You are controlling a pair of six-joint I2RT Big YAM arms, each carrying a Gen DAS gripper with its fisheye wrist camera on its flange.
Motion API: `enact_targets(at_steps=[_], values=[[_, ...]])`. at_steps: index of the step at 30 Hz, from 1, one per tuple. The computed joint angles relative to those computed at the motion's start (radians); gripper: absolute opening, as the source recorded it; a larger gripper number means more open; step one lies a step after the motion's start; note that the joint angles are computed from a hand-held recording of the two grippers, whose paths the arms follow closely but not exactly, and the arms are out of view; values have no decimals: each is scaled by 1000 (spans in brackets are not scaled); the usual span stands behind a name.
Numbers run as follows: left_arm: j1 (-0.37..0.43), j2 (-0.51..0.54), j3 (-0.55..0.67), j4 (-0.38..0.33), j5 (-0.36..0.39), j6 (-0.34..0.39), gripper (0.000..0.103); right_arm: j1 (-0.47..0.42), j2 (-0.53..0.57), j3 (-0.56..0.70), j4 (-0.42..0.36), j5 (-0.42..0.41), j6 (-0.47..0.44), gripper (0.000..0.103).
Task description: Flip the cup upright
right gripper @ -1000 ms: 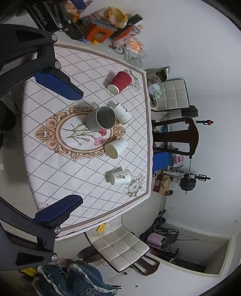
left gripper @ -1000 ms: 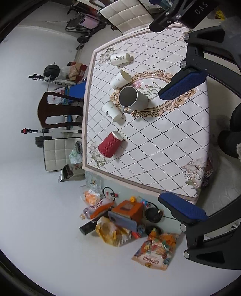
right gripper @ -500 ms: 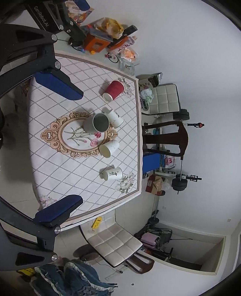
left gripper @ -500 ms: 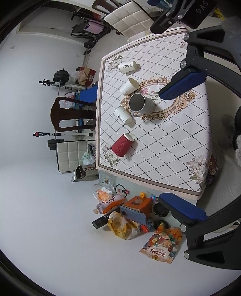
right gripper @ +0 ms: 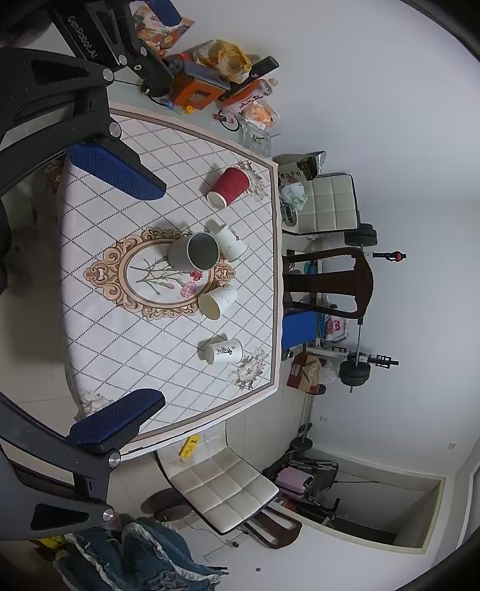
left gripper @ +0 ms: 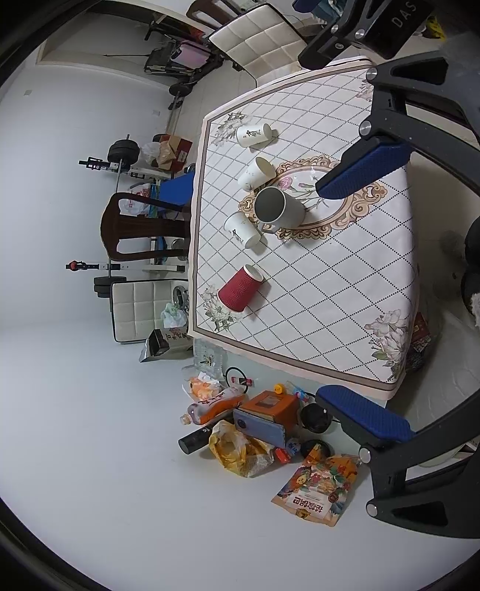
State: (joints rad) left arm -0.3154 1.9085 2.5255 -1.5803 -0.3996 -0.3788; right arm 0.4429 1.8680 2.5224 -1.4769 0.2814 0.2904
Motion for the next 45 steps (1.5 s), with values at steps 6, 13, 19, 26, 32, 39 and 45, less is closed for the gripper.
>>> enact_targets(at_steps=[6, 13, 19, 26, 32, 39, 45], values=[[-6, -15, -22, 13, 0, -13, 103, 2, -1, 1, -3, 3, 1, 103], [-9, -13, -11, -4, 4, -29, 103, 3, 0, 8, -14, 7, 2, 103], [-16, -9, -5, -23, -7, -47, 103, 2, -15, -19, -4, -3, 0, 103], [-15, -10, -8, -20, 4, -44, 103, 1, -27, -45, 6, -1, 0, 103], [-16, -11, -15, -19, 9, -43, 103, 1, -33, -58, 6, 5, -2, 103], [-17, -16, -24, -16, 13, -43, 103, 2, -38, -70, 11, 10, -1, 103], [-18, -11, -16, -20, 10, -45, 103, 2, -46, -86, 19, 11, -2, 103]])
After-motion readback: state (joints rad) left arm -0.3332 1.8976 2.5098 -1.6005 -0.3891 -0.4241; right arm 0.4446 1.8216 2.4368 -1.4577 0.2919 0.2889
